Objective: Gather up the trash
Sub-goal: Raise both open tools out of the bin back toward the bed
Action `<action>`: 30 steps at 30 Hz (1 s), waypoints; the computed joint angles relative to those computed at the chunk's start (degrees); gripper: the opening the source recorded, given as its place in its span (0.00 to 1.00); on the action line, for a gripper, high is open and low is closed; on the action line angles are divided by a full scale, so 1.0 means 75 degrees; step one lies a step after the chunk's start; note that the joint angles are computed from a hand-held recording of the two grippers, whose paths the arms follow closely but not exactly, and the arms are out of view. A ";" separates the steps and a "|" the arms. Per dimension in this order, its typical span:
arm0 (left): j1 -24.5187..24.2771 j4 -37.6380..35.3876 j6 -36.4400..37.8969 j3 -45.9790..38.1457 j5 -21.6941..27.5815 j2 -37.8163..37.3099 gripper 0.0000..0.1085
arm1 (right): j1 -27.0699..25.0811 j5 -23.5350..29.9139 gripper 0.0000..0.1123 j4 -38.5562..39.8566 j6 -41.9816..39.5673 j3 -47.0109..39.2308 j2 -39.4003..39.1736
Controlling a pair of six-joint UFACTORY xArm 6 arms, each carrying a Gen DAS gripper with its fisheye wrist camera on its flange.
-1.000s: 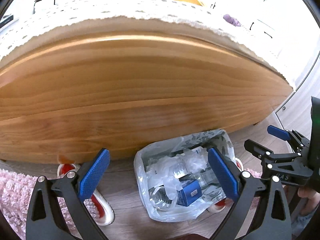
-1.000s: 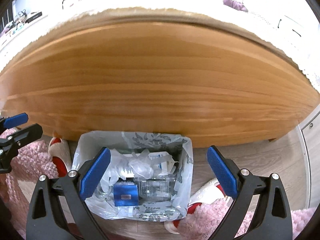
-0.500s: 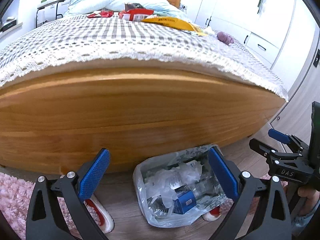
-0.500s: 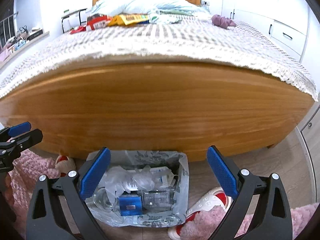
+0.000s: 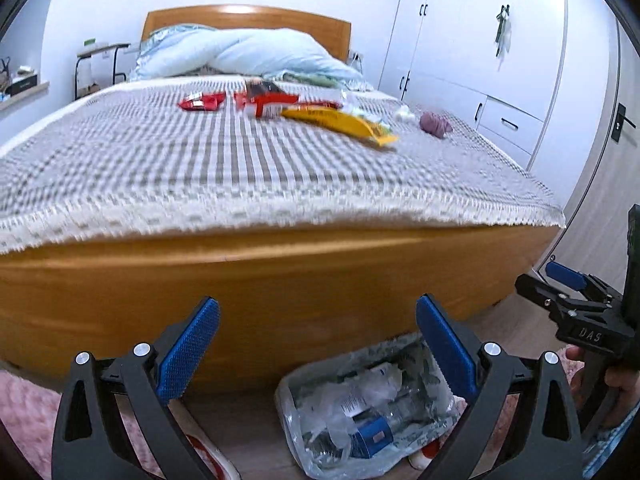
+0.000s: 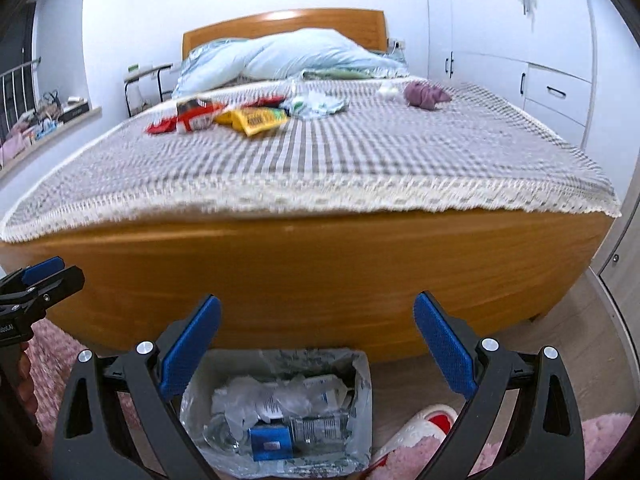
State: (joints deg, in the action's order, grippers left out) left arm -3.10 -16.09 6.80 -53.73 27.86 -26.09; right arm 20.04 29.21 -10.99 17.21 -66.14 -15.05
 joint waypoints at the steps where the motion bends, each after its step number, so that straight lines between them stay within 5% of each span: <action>1: 0.0034 0.0001 0.0008 -0.0067 -0.0007 0.0023 0.88 | -0.0014 -0.0038 0.83 0.0001 0.0002 -0.0050 0.0013; 30: 0.0469 -0.0153 0.0096 -0.1728 -0.0922 0.1038 0.88 | -0.0253 -0.1029 0.83 -0.0945 0.0613 -0.1940 0.1017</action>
State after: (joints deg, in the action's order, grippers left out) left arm 0.42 -17.23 7.52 -66.69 20.94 -18.31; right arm 18.14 21.50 -18.07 21.81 -80.69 -7.42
